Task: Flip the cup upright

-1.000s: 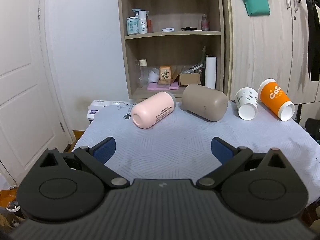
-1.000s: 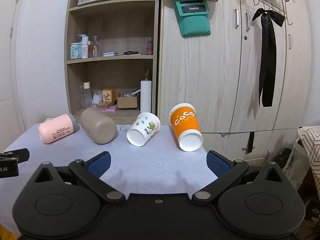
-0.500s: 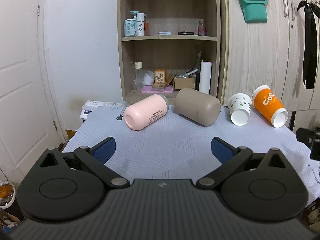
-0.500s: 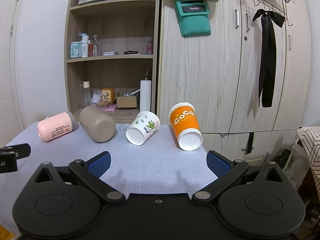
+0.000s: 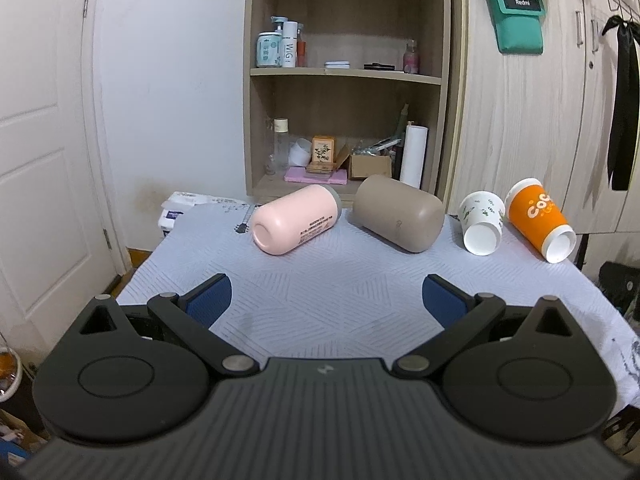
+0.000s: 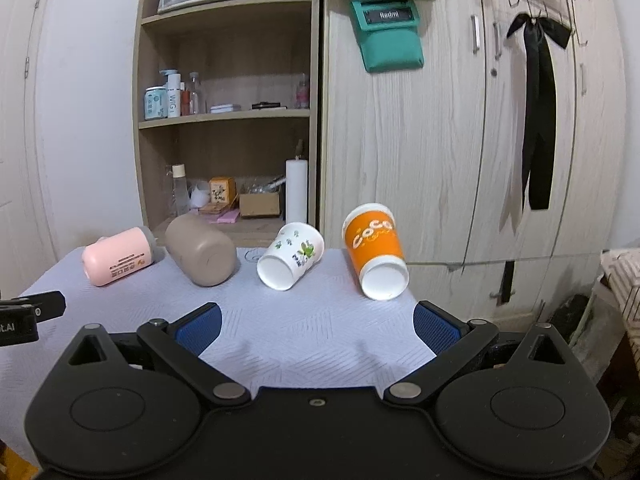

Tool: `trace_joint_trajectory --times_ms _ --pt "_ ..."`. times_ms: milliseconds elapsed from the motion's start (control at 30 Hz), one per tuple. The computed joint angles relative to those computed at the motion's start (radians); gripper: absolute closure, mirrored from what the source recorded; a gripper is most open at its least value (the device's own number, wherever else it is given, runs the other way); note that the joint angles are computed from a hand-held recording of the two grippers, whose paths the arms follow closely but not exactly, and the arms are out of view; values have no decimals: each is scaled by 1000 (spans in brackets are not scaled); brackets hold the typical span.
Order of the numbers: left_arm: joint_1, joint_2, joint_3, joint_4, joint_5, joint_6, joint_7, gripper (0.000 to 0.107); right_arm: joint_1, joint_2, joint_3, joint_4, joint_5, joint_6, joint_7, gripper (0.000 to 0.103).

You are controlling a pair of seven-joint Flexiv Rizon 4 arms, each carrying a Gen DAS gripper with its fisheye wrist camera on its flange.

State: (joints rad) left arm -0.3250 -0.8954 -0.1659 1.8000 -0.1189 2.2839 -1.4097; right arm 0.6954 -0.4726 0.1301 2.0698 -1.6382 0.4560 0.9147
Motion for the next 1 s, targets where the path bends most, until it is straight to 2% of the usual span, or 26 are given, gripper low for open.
trace_joint_trajectory --times_ms 300,667,900,1000 --pt "-2 2 1 6 0 0 -4 4 6 -1 0 -1 13 -14 -14 0" --pt "-41 -2 29 5 -72 -27 20 4 23 -13 -1 -7 36 -40 -36 0" --pt "-40 -7 27 6 -70 -7 19 4 26 -15 -2 -9 33 -46 -38 0" --pt "-26 1 14 12 -56 -33 17 4 25 -15 -2 -9 36 -46 -44 0"
